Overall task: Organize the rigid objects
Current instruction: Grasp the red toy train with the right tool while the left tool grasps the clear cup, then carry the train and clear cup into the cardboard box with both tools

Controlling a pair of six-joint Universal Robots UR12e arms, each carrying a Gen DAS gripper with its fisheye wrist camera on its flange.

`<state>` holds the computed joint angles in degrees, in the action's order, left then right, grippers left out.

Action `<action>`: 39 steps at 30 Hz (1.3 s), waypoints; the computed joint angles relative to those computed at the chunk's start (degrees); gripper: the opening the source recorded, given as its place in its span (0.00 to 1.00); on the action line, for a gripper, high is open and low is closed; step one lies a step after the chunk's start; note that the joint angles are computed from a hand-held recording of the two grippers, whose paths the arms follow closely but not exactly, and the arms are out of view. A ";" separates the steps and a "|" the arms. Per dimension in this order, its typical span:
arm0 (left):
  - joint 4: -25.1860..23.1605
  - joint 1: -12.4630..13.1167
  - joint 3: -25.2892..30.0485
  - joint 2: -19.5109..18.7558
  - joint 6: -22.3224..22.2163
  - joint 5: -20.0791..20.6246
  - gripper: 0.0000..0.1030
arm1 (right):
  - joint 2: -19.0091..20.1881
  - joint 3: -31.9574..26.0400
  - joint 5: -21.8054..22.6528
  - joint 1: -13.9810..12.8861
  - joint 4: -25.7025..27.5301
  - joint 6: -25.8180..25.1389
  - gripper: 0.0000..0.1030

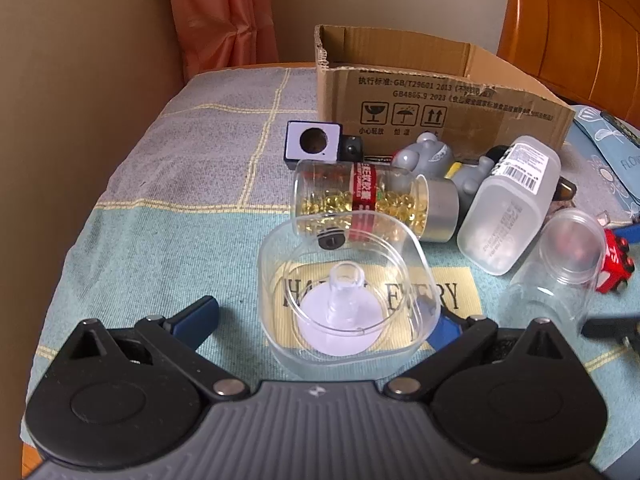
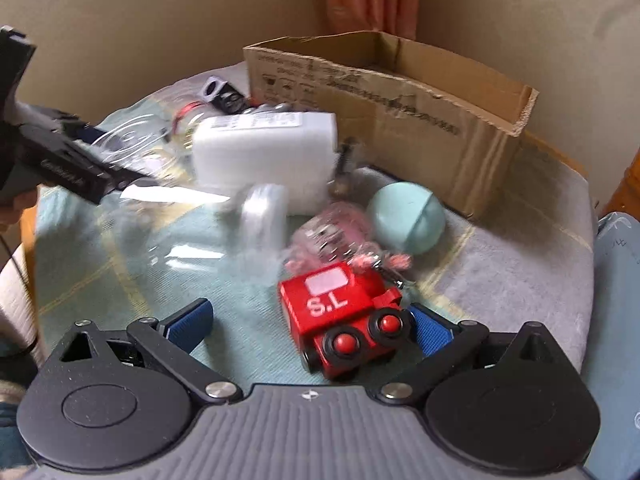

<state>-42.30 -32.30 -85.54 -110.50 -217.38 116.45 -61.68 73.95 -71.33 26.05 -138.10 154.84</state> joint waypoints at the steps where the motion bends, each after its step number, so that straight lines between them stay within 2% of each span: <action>1: 0.23 -0.01 -0.11 0.04 0.17 0.01 1.00 | -0.41 0.41 0.18 0.07 0.55 -0.56 1.00; 5: 0.60 -0.02 -0.12 -0.04 0.36 0.02 1.00 | -2.33 2.61 0.64 0.45 1.77 -2.29 1.00; 11: 0.68 0.11 -0.09 -0.04 0.77 -0.36 1.00 | -2.30 2.87 -1.26 0.81 0.21 0.60 0.99; 14: 0.66 0.13 -0.09 -0.04 0.78 -0.31 1.00 | -1.60 2.23 -2.47 1.02 -1.52 2.95 0.88; 19: 0.48 0.18 0.02 -0.07 0.65 -0.35 1.00 | -1.62 2.19 -5.01 1.75 -2.95 5.40 0.59; 20: 0.48 0.18 0.02 -0.07 0.65 -0.35 1.00 | -1.93 2.61 -5.08 1.77 -3.23 5.56 0.58; 29: 0.34 0.23 0.02 -0.05 0.51 -0.35 1.00 | -4.64 6.31 -7.33 1.70 -4.48 9.33 0.58; 35: -1.95 0.06 1.17 -0.46 -2.27 0.30 0.99 | -4.84 7.45 -10.03 2.32 -7.27 13.78 0.61; 39: -2.47 0.00 1.63 -0.71 -3.96 0.91 0.99 | -4.58 7.20 -10.91 2.68 -7.68 14.82 0.61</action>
<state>-44.77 -32.30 -83.91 -111.21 -221.34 117.36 -66.25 81.14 -82.24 28.73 -145.78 169.66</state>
